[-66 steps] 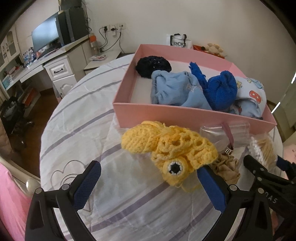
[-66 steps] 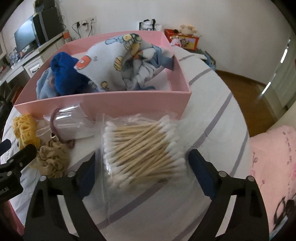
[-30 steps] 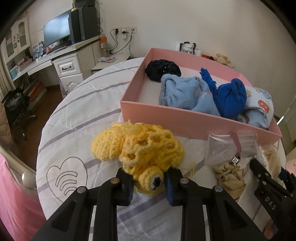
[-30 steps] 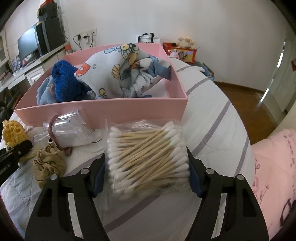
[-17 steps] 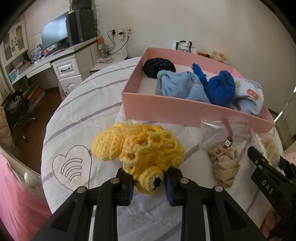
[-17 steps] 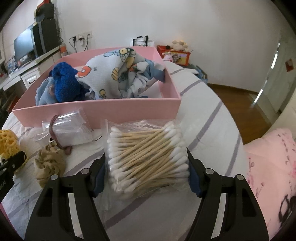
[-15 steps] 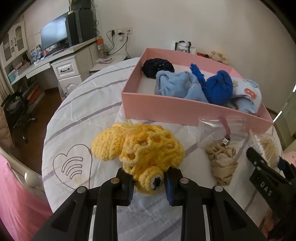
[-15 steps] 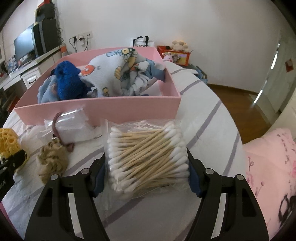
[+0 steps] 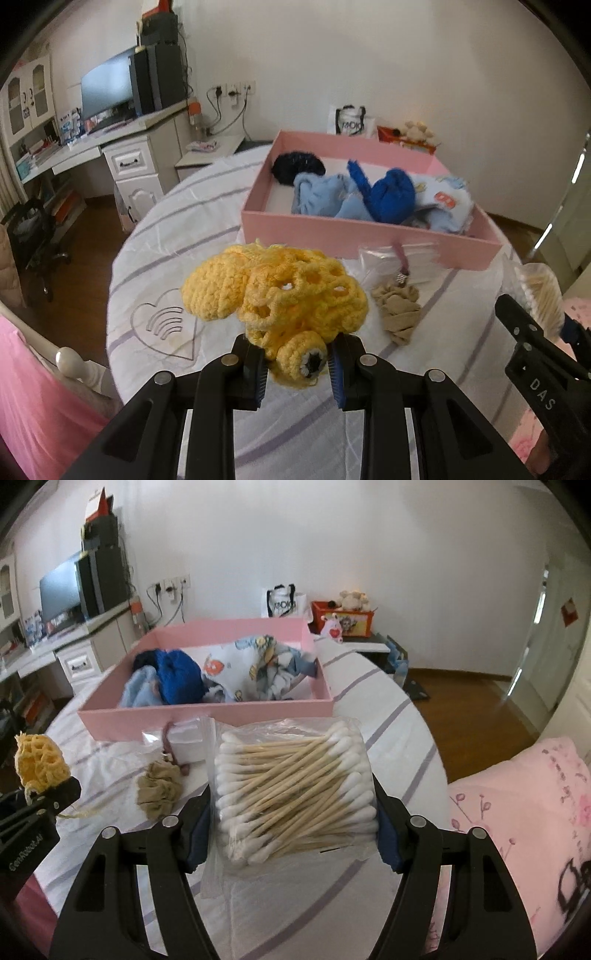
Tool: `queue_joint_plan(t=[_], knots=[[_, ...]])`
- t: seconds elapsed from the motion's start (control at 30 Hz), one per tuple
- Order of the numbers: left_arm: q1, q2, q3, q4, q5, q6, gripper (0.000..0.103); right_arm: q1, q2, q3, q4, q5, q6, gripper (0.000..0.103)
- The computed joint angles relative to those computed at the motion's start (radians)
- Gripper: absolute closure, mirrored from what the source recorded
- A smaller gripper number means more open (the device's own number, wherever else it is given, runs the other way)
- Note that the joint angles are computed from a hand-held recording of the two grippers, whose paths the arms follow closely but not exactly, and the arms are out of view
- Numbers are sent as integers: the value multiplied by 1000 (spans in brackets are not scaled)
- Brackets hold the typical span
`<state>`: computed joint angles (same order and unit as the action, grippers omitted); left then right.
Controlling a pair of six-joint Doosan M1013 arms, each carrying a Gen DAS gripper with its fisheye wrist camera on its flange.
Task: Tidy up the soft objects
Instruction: 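Grasp the yellow crochet item with the left gripper while the right gripper grasps the cotton swab pack, then lift the yellow crochet item and cotton swab pack and carry both over the pink tray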
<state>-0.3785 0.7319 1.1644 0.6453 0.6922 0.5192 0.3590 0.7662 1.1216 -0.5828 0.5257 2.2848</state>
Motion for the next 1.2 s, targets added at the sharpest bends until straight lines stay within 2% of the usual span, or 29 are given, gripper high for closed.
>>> queue_joint_plan(t=[0.27, 0.33, 0.43, 0.63, 1.0, 1.2], knots=[[-41, -92, 109, 221, -27, -190, 79, 20, -90, 117, -300, -103, 291, 35], [-52, -109, 129, 281, -21, -233, 79, 25, -113, 144, -416, -123, 411, 35], [-72, -137, 163, 384, -14, -318, 79, 34, -142, 180, -610, -139, 595, 35], [-106, -196, 239, 560, -14, -467, 79, 46, -181, 231, -893, -138, 870, 35], [-150, -292, 378, 804, -12, -717, 79, 63, -225, 293, -1207, -96, 1175, 35], [-181, -319, 433, 905, 40, -814, 79, 69, -240, 318, -1319, -74, 1283, 35]])
